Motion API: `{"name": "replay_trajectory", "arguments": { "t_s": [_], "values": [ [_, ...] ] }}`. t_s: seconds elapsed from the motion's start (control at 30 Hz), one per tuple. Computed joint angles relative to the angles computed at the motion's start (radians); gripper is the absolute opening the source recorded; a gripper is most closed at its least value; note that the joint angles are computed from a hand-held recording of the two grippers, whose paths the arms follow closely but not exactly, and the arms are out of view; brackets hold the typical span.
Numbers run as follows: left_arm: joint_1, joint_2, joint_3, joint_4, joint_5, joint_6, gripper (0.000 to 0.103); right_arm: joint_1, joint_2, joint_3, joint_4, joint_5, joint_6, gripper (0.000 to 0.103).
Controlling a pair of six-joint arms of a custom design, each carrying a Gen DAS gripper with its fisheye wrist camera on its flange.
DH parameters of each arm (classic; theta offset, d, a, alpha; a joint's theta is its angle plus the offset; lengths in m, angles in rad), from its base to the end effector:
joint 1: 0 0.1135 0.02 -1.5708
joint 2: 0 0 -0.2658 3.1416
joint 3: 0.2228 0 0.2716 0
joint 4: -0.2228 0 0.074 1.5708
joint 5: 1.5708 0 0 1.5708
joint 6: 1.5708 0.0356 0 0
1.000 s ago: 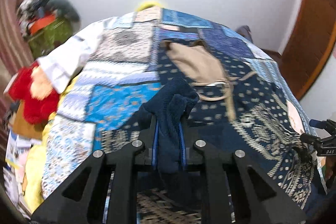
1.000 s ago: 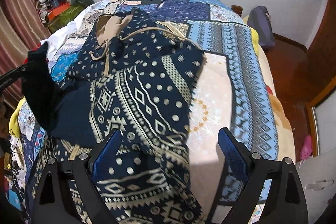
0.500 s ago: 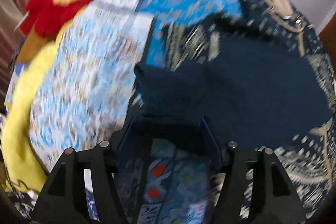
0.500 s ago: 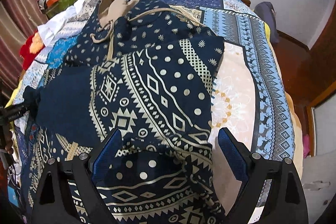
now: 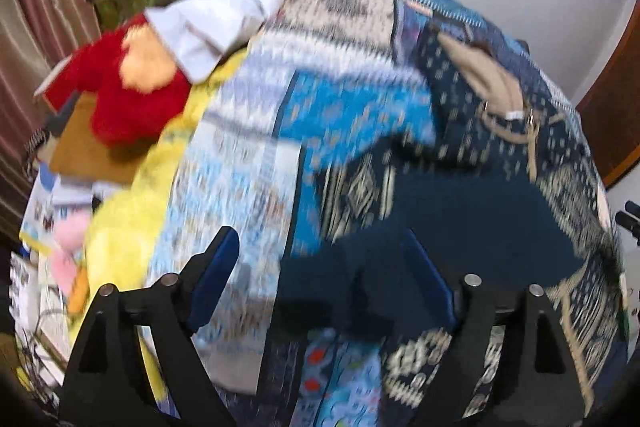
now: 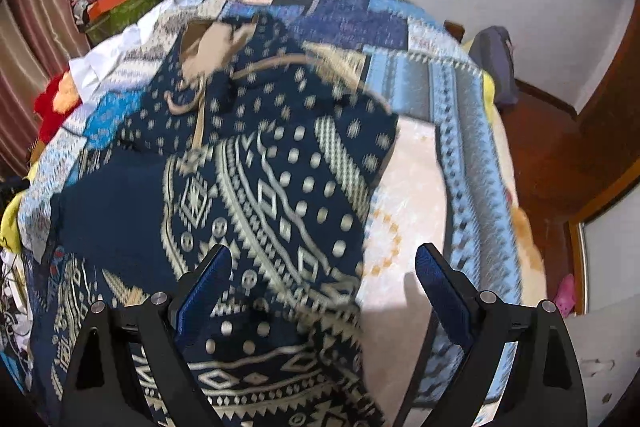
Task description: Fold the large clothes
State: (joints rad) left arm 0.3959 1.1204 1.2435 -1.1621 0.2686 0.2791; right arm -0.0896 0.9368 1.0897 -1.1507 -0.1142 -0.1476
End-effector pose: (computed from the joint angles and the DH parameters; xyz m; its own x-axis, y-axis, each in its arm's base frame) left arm 0.2018 0.0741 0.3515 -0.8327 -0.0601 -0.5505 -0.0190 0.9966 -0.0802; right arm 0.1742 -0.0116 0.3354 -0.8318 -0.0719 -0.5503 -0.0960 0.9953 0.0150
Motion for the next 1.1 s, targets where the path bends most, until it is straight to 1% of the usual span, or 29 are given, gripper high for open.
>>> {"name": "replay_trajectory", "arguments": {
  "t_s": [0.1, 0.2, 0.27, 0.33, 0.43, 0.47, 0.6, 0.67, 0.73, 0.8, 0.87, 0.93, 0.97, 1.0, 1.03, 1.07, 1.1],
  "values": [
    [-0.097, 0.097, 0.083, 0.022, -0.015, -0.062, 0.085, -0.013, 0.049, 0.053, 0.030, -0.010, 0.001, 0.092],
    [-0.215, 0.177, 0.122, 0.054, -0.031, -0.139, 0.085, -0.014, 0.122, 0.116, 0.061, -0.030, 0.007, 0.092],
    [-0.305, 0.254, 0.144, 0.094, -0.049, -0.202, 0.085, 0.006, 0.188, 0.163, 0.087, -0.024, 0.013, 0.092],
    [-0.366, 0.314, 0.170, 0.112, -0.061, -0.248, 0.085, 0.030, 0.248, 0.199, 0.113, -0.007, 0.025, 0.092],
    [-0.436, 0.429, 0.230, 0.146, -0.062, -0.327, 0.085, 0.068, 0.381, 0.289, 0.143, -0.010, 0.047, 0.092],
    [-0.445, 0.450, 0.241, 0.156, -0.060, -0.341, 0.085, 0.077, 0.418, 0.315, 0.149, -0.016, 0.056, 0.092],
    [-0.481, 0.588, 0.363, 0.181, -0.056, -0.409, 0.085, 0.128, 0.620, 0.473, 0.162, -0.034, 0.101, 0.092],
    [-0.488, 0.640, 0.416, 0.190, -0.065, -0.438, 0.085, 0.152, 0.727, 0.569, 0.167, -0.038, 0.133, 0.092],
    [-0.496, 0.722, 0.505, 0.190, -0.094, -0.475, 0.085, 0.167, 0.812, 0.649, 0.168, -0.046, 0.164, 0.092],
    [-0.497, 0.776, 0.563, 0.195, -0.105, -0.509, 0.085, 0.175, 0.929, 0.771, 0.138, -0.071, 0.211, 0.092],
    [-0.488, 0.840, 0.629, 0.190, -0.095, -0.562, 0.085, 0.178, 1.043, 0.893, 0.098, -0.110, 0.258, 0.092],
    [-0.484, 0.899, 0.686, 0.188, -0.080, -0.592, 0.084, 0.187, 1.124, 0.979, 0.076, -0.095, 0.290, 0.091],
    [-0.487, 0.915, 0.702, 0.184, -0.092, -0.593, 0.080, 0.192, 1.156, 1.010, 0.073, -0.088, 0.307, 0.086],
    [-0.497, 0.939, 0.726, 0.178, -0.130, -0.588, 0.075, 0.193, 1.182, 1.035, 0.071, -0.099, 0.318, 0.082],
    [-0.506, 0.953, 0.739, 0.173, -0.161, -0.578, 0.066, 0.193, 1.201, 1.051, 0.071, -0.112, 0.329, 0.068],
    [-0.516, 0.964, 0.752, 0.171, -0.188, -0.562, 0.050, 0.197, 1.204, 1.046, 0.088, -0.116, 0.338, 0.057],
    [-0.529, 0.975, 0.775, 0.156, -0.215, -0.534, 0.038, 0.200, 1.195, 1.023, 0.117, -0.113, 0.338, 0.052]
  ]
}}
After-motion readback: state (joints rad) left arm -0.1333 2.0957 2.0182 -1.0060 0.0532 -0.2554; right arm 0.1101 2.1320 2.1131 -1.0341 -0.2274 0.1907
